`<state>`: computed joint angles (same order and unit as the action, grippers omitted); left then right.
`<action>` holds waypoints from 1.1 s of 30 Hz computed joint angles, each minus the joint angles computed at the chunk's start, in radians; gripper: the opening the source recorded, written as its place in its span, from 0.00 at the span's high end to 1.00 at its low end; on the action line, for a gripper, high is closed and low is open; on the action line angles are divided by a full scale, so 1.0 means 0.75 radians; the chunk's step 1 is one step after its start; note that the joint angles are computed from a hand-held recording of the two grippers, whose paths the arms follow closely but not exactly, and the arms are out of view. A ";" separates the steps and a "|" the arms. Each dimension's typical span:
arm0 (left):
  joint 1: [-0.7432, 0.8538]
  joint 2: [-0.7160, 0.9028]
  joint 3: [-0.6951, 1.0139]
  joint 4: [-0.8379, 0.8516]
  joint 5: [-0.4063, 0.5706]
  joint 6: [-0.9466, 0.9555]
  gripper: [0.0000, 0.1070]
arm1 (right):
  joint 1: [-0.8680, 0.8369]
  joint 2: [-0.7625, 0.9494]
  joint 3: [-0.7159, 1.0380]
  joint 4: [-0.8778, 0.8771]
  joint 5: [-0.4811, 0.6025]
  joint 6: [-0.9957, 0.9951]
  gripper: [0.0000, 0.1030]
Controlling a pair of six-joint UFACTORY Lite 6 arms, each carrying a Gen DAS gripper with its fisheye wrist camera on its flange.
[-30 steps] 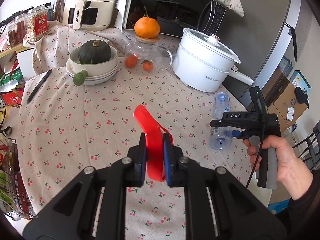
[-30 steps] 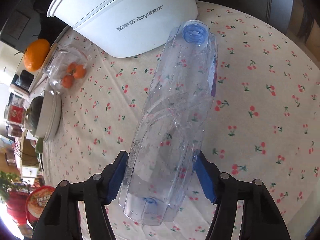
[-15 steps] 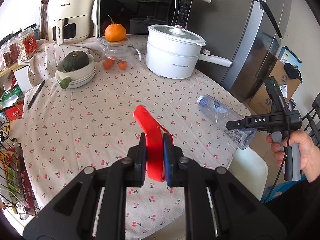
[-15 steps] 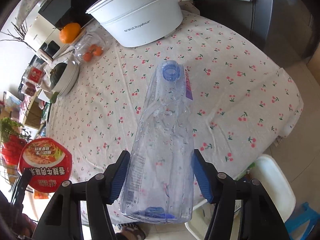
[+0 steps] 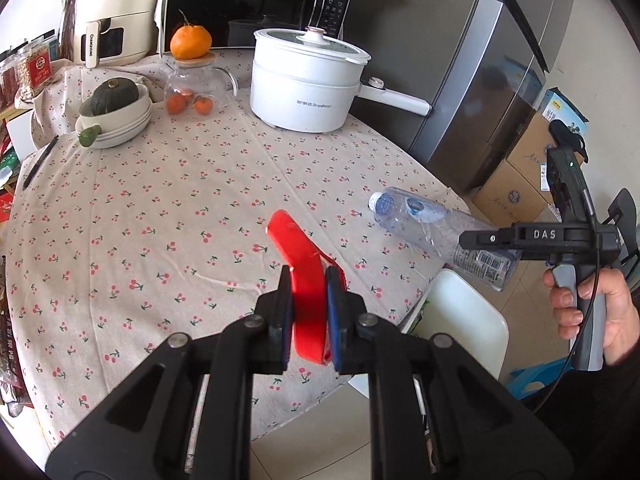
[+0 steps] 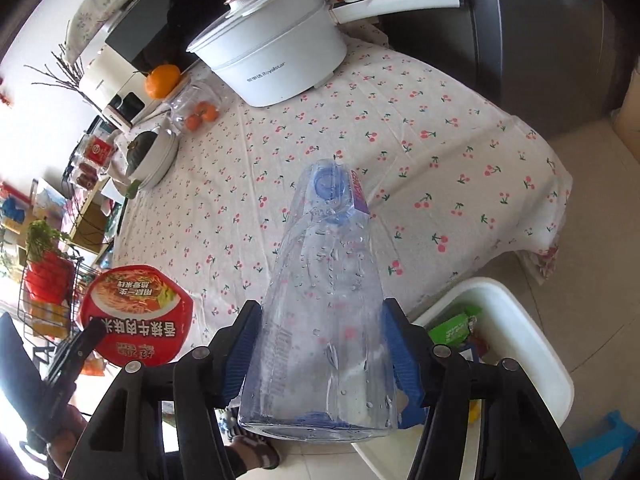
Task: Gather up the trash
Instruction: 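Grasp the clear plastic bottle with the right tool while the left tool holds the lid, then carry the lid and bottle over the white bin and release both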
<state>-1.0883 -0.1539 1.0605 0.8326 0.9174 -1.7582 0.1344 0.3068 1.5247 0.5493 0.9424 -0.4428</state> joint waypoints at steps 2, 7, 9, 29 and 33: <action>-0.011 0.054 0.050 0.002 -0.004 0.025 0.85 | -0.023 -0.037 0.008 0.016 -0.005 -0.031 0.40; -0.032 0.173 0.156 0.004 -0.057 0.056 0.85 | -0.133 -0.139 -0.004 0.112 0.045 -0.163 0.43; -0.031 0.221 0.192 0.006 -0.110 0.072 0.85 | -0.177 -0.181 -0.022 0.135 0.063 -0.214 0.43; -0.003 1.125 1.033 -0.502 -0.423 0.875 0.68 | -0.792 -0.371 -0.113 0.119 0.383 -0.572 0.42; -0.004 1.197 1.125 -0.569 -0.332 0.913 0.46 | -0.803 -0.374 -0.165 0.055 0.337 -0.585 0.42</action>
